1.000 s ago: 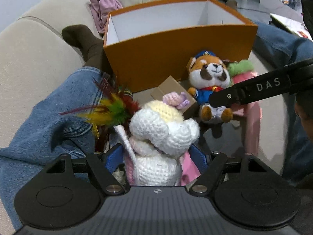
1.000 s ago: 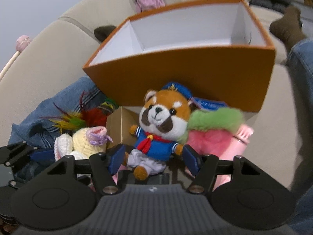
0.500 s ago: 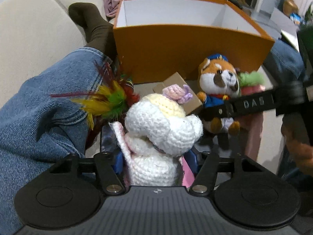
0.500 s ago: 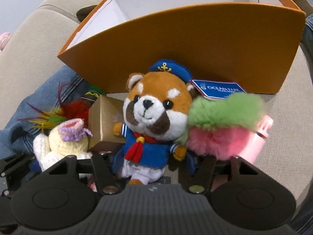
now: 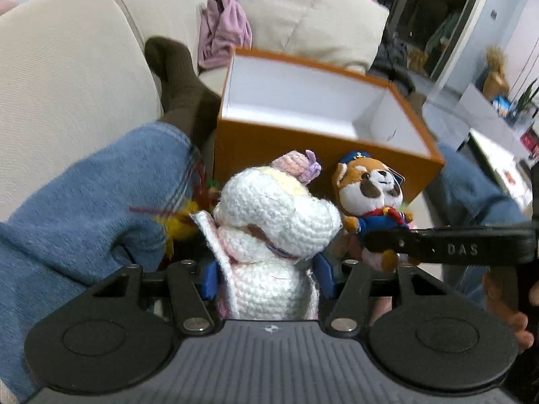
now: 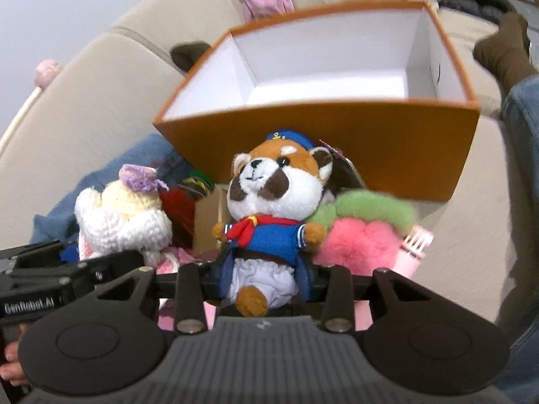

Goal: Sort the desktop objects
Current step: 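Lift the bunny with the left gripper while the right lifts the red panda plush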

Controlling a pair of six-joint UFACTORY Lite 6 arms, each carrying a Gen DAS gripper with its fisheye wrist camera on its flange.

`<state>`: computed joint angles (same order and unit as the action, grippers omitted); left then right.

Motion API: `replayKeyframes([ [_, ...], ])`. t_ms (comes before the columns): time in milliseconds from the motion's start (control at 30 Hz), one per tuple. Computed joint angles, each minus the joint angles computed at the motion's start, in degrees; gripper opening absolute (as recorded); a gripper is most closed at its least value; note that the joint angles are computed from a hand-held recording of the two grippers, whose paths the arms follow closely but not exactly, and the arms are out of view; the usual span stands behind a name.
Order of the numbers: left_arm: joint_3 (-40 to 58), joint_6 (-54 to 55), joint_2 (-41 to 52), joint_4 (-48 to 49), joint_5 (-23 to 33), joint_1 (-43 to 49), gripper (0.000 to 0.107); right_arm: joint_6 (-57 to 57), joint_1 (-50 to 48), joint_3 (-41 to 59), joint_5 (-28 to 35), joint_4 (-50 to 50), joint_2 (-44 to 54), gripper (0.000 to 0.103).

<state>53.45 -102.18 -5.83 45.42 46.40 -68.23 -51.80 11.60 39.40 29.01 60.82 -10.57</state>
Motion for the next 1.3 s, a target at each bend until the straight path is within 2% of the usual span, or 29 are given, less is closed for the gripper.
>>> replayKeyframes([
  [100, 1.00, -0.40, -1.29, 1.62, 1.95, -0.04, 0.064, -1.35, -0.68, 1.23, 1.87, 0.60, -1.26, 0.040],
  [200, 2.52, -0.04, -1.53, 3.41, 2.09, 1.78, 0.064, -6.30, -3.53, 2.81, 7.55, 6.57, -0.69, 0.040],
  [300, 3.56, 0.11, -2.49, 4.44, 2.48, 2.93, 0.064, -8.73, -8.34, 6.47, 16.75, 11.95, 4.31, 0.040],
  [367, 4.28, 1.30, -1.75, 4.91, 0.26, 6.37, 0.064, -7.27, -10.80, 9.57, 21.89, 13.38, 8.21, 0.040],
  [500, 5.66, 3.41, -1.25, 5.00, -0.52, 9.42, 0.064, -8.47, -8.53, 12.22, 19.37, 16.11, 8.34, 0.040],
  [667, 6.66, 7.02, -0.55, 4.18, -3.89, 13.48, 0.064, -8.03, -7.35, 14.93, 13.71, 13.34, 7.05, 0.040],
  [833, 6.51, 8.25, -0.54, 3.83, -6.79, 15.69, 0.064, -5.20, -10.57, 20.06, 17.71, 11.54, 12.27, 0.040],
  [1000, 8.82, 12.47, 1.90, 1.53, -12.48, 19.69, 0.064, -0.68, -13.58, 26.10, 21.10, 9.21, 17.75, 0.040],
  [1300, 17.56, 20.49, 9.46, -2.49, -15.24, 23.45, 0.064, 1.30, -13.76, 34.41, 25.18, 8.94, 23.70, 0.040],
])
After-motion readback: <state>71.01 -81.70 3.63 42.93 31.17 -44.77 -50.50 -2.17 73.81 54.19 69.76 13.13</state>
